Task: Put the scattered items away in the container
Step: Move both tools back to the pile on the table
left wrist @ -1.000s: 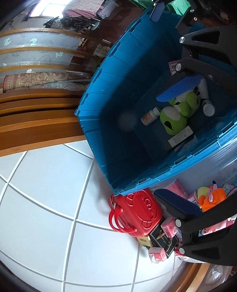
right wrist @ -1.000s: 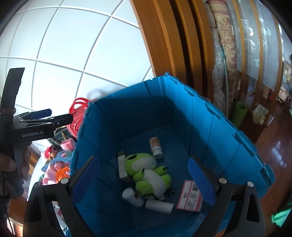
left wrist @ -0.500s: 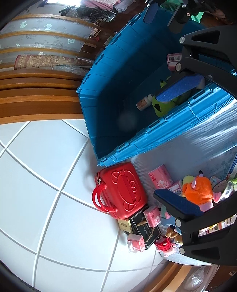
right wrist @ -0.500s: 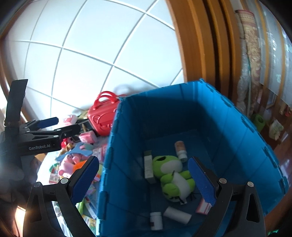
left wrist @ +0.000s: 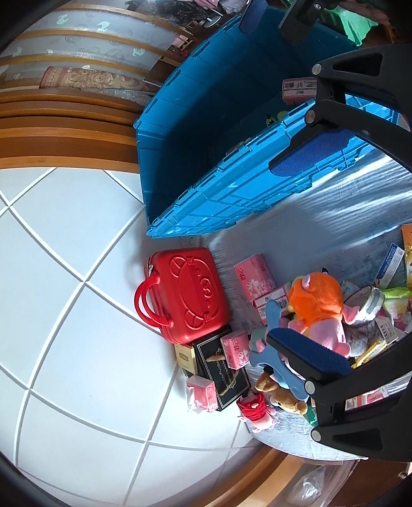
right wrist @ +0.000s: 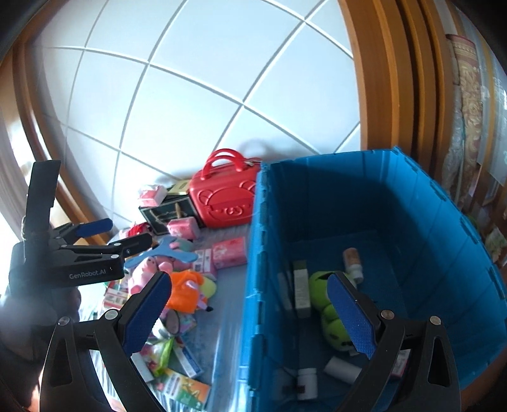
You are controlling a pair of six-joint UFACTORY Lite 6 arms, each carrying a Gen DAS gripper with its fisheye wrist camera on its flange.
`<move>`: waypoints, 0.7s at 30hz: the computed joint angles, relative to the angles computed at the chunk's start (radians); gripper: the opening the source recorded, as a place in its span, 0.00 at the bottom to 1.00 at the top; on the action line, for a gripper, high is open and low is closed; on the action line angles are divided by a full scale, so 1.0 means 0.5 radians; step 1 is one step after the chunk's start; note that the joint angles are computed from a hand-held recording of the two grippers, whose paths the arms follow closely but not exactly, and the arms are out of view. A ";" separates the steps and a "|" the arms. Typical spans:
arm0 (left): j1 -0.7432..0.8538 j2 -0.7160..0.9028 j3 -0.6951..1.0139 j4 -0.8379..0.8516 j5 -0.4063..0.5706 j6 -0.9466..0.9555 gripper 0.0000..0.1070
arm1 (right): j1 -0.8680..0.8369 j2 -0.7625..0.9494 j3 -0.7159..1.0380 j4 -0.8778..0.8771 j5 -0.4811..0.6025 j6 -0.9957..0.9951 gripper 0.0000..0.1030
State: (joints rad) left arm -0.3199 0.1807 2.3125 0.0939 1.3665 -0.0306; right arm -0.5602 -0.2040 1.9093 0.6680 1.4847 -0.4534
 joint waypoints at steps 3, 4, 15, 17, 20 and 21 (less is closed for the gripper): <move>0.218 -0.144 -0.169 -0.141 -0.043 0.149 0.91 | 0.294 -0.083 -0.049 -0.165 -0.111 0.185 0.97; 0.297 -0.178 -0.207 -0.193 -0.049 0.205 0.91 | 0.406 -0.103 -0.060 -0.234 -0.150 0.264 0.97; 1.320 -0.523 -0.766 -0.810 -0.042 0.985 0.91 | 1.940 -0.148 -0.085 -1.327 -0.414 1.413 0.98; 1.516 -0.560 -0.861 -0.908 -0.023 1.143 0.91 | 2.208 -0.115 -0.081 -1.522 -0.401 1.604 0.98; 1.831 -0.582 -0.985 -1.047 0.018 1.368 0.91 | 2.516 -0.088 -0.121 -1.736 -0.408 1.844 0.98; 1.925 -0.585 -1.024 -1.082 0.031 1.437 0.91 | 2.599 -0.089 -0.150 -1.794 -0.415 1.917 0.98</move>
